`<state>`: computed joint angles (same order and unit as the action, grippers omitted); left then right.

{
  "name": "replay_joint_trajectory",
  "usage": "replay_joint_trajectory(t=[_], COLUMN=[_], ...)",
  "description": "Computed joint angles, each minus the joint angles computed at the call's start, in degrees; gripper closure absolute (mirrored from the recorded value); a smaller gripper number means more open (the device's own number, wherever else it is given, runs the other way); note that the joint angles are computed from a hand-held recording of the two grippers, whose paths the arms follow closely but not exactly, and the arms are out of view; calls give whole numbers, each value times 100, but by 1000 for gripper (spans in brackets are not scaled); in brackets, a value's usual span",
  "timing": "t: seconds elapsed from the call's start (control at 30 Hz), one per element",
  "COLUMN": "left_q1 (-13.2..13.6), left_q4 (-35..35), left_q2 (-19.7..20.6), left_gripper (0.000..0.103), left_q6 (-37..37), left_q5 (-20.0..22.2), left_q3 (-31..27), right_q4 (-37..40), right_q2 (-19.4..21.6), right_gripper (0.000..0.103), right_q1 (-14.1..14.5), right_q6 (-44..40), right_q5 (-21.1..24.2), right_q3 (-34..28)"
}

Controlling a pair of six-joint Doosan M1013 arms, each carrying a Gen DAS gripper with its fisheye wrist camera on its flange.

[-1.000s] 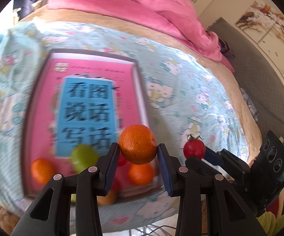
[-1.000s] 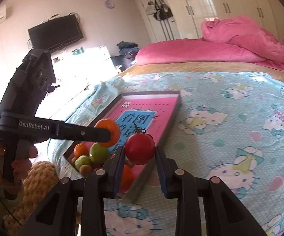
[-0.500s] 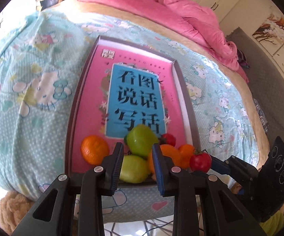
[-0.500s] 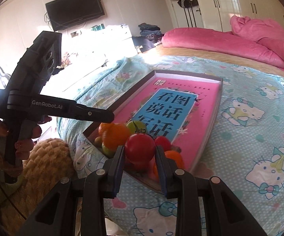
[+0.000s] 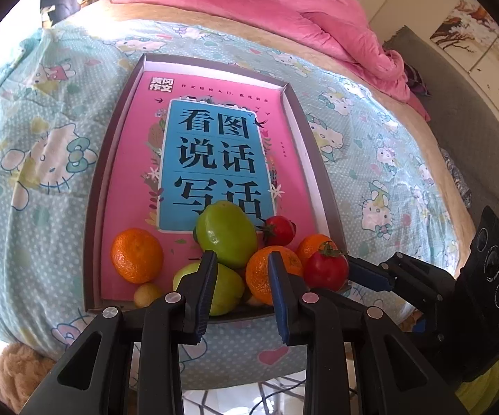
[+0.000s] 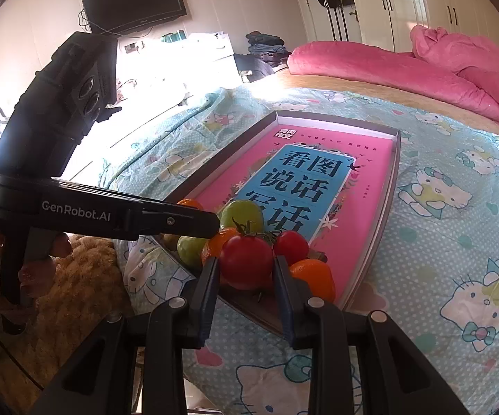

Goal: Organize fruits
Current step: 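Lower and release the orange with left tool while right tool releases the tomato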

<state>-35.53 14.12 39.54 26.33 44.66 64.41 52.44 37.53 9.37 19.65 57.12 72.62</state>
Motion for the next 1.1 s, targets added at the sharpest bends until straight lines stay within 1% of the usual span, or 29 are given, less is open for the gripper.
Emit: replay_joint_trajectory(t=[0.1, 0.2, 0.27, 0.33, 0.4, 0.77, 0.8, 0.87, 0.97, 1.1], left_q1=[3, 6, 10, 9, 10, 0, -5, -12, -22, -34], left_q4=[46, 74, 68, 69, 64, 51, 57, 79, 78, 96], left_q2=[6, 2, 8, 8, 7, 26, 32, 42, 43, 67], left_gripper=[71, 68, 62, 61, 60, 59, 58, 51, 48, 46], left_q6=[-19, -62, -79, -94, -100, -63, -50, -46, 0, 47], left_q5=[63, 89, 111, 114, 112, 171, 197, 253, 258, 348], left_q3=[-12, -2, -6, -1, 2, -39, -53, -82, -96, -153], right_q4=[-89, -108, -122, -148, -224, -287, -289, -287, -278, -288], right_q2=[20, 61, 50, 53, 64, 7, 0, -34, -67, -69], right_gripper=[71, 70, 70, 70, 70, 70, 70, 70, 70, 70], right_q1=[27, 34, 37, 33, 30, 19, 19, 22, 19, 8], right_q6=[52, 121, 108, 132, 195, -26, -45, -140, -245, -229], right_q5=[-29, 33, 18, 12, 31, -28, -48, -168, -304, -312], right_q3=[-26, -80, -65, -66, -71, 48, 58, 109, 153, 146])
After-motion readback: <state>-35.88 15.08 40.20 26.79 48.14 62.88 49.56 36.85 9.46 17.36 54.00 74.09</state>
